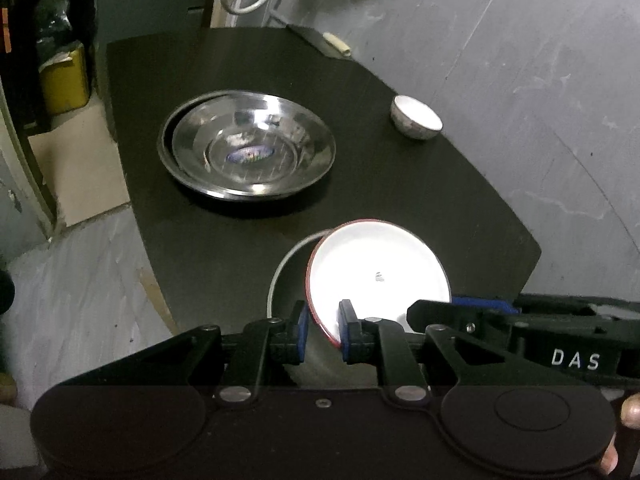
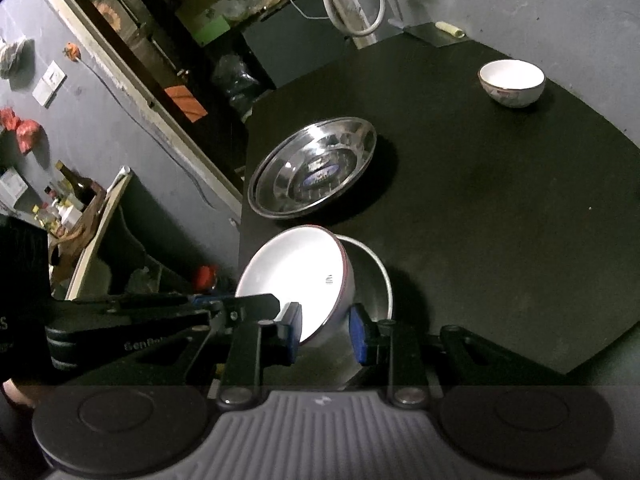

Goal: Organize plates and bowls
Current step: 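Lift the white bowl with both tools and carry it over the steel bowl, then lower the white bowl into the steel bowl with both tools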

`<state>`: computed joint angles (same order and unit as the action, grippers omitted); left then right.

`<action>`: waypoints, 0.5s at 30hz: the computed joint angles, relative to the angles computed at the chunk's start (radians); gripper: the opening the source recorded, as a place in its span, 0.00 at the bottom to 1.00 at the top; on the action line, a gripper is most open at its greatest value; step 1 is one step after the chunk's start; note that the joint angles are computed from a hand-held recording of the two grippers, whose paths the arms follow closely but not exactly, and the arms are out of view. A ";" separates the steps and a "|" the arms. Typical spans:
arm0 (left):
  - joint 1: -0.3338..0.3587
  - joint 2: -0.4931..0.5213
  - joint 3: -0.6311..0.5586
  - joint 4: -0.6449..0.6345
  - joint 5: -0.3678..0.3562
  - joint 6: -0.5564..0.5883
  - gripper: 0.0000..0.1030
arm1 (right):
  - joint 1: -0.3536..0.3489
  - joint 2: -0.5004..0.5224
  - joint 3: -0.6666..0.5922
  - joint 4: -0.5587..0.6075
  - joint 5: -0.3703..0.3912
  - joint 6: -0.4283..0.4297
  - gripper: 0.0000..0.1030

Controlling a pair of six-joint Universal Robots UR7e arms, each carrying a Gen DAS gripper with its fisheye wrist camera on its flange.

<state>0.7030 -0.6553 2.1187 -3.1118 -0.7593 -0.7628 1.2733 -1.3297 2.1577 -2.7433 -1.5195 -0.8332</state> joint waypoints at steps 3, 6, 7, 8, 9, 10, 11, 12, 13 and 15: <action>0.000 -0.004 0.003 0.026 -0.006 -0.020 0.17 | 0.009 0.006 -0.002 0.001 -0.027 0.003 0.29; 0.003 -0.006 -0.004 0.051 -0.014 -0.026 0.17 | 0.029 0.019 -0.004 -0.012 -0.076 0.009 0.29; 0.003 -0.007 -0.005 0.058 -0.014 -0.027 0.17 | 0.034 0.023 -0.006 -0.014 -0.090 0.007 0.29; 0.003 -0.007 -0.007 0.067 -0.015 -0.028 0.18 | 0.039 0.026 -0.006 -0.017 -0.100 0.006 0.29; 0.005 -0.007 -0.010 0.076 -0.017 -0.029 0.18 | 0.043 0.028 -0.007 -0.019 -0.110 0.004 0.29; 0.006 -0.009 -0.012 0.087 -0.019 -0.032 0.18 | 0.047 0.030 -0.007 -0.021 -0.119 0.002 0.29; 0.007 -0.010 -0.015 0.097 -0.021 -0.036 0.18 | 0.051 0.032 -0.007 -0.022 -0.127 0.000 0.29; 0.008 -0.011 -0.016 0.103 -0.022 -0.038 0.18 | 0.053 0.034 -0.007 -0.025 -0.133 -0.003 0.29; 0.009 -0.011 -0.019 0.111 -0.022 -0.039 0.18 | 0.057 0.036 -0.009 -0.026 -0.139 -0.005 0.29; 0.013 -0.012 -0.027 0.124 -0.024 -0.039 0.19 | 0.061 0.039 -0.011 -0.026 -0.145 -0.006 0.29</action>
<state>0.7161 -0.6668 2.0919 -2.9878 -0.7836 -0.8016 1.3340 -1.2907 2.1471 -2.7689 -1.6647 -0.8392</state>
